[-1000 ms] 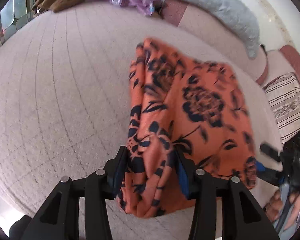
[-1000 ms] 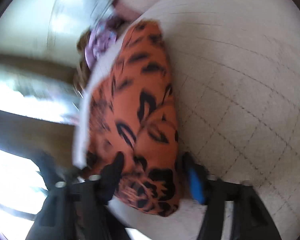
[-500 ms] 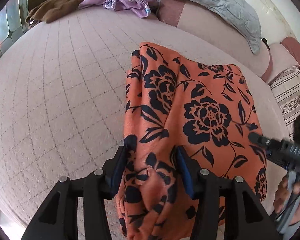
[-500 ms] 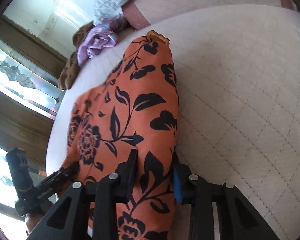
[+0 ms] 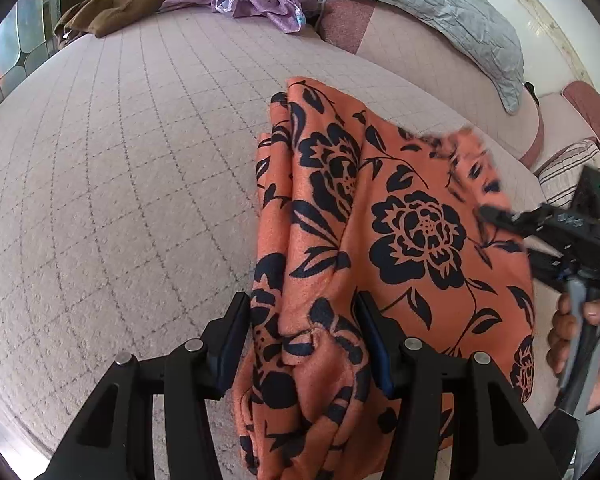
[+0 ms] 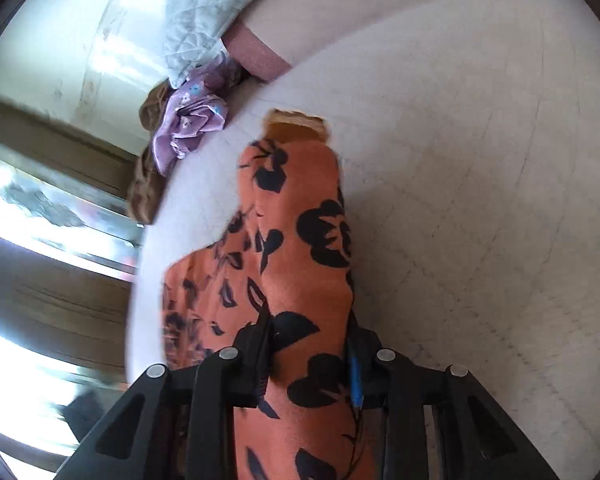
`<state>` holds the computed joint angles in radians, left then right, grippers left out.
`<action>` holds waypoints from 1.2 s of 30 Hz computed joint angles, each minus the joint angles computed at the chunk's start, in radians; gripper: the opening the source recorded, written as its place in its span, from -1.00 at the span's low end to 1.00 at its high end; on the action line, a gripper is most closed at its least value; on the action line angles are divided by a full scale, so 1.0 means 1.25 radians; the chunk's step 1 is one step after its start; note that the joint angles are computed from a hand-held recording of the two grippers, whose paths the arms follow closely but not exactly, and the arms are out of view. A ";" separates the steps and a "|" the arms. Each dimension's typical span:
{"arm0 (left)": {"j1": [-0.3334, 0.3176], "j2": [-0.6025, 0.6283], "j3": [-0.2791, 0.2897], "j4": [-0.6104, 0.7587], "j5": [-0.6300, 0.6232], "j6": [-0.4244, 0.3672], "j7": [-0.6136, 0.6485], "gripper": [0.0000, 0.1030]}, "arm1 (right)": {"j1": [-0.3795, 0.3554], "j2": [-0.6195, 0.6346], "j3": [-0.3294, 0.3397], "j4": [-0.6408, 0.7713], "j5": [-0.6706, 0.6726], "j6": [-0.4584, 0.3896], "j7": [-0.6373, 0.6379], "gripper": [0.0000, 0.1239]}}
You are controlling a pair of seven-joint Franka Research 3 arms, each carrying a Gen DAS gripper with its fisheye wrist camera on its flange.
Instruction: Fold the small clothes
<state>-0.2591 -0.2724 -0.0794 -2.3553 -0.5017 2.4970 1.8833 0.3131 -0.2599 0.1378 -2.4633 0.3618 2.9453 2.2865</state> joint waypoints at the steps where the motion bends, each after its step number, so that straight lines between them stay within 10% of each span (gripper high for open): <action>1: 0.002 -0.002 -0.004 0.001 0.009 -0.001 -0.008 0.09 | -0.018 0.010 0.013 0.004 -0.011 -0.019 0.036 -0.46; 5: -0.002 -0.003 -0.004 -0.003 0.008 0.005 -0.014 0.09 | 0.055 -0.027 -0.040 -0.040 0.181 0.025 -0.035 0.30; 10: -0.006 -0.010 -0.010 -0.012 0.024 0.017 -0.036 0.09 | 0.074 -0.086 -0.015 -0.090 0.190 0.052 -0.035 0.30; 11: -0.007 -0.014 -0.009 -0.013 0.027 0.013 -0.038 0.09 | 0.103 -0.081 -0.039 -0.085 0.229 0.029 -0.085 0.20; 12: -0.008 -0.016 -0.007 -0.013 0.029 0.008 -0.038 0.09 | 0.105 -0.075 -0.039 -0.076 0.212 -0.011 -0.102 -0.36; 15: -0.003 -0.024 -0.005 -0.005 0.044 -0.012 -0.057 0.09 | -0.017 -0.108 0.078 -0.068 -0.008 -0.064 0.036 -0.39; 17: -0.008 -0.055 0.010 -0.013 0.012 -0.015 -0.064 0.03 | -0.047 -0.106 0.105 -0.053 -0.072 -0.094 0.093 -0.38; 21: -0.025 -0.107 0.054 -0.058 -0.060 -0.028 -0.018 -0.03 | 0.070 -0.100 -0.001 -0.107 0.064 -0.022 0.039 0.16; 30: 0.024 -0.101 0.084 -0.016 -0.176 -0.190 0.022 -0.38 | 0.138 -0.138 -0.054 -0.155 0.168 0.015 -0.064 0.17; 36: 0.030 0.047 0.068 0.149 -0.243 -0.195 0.092 0.17 | 0.139 -0.107 -0.054 -0.120 0.206 0.009 -0.098 0.27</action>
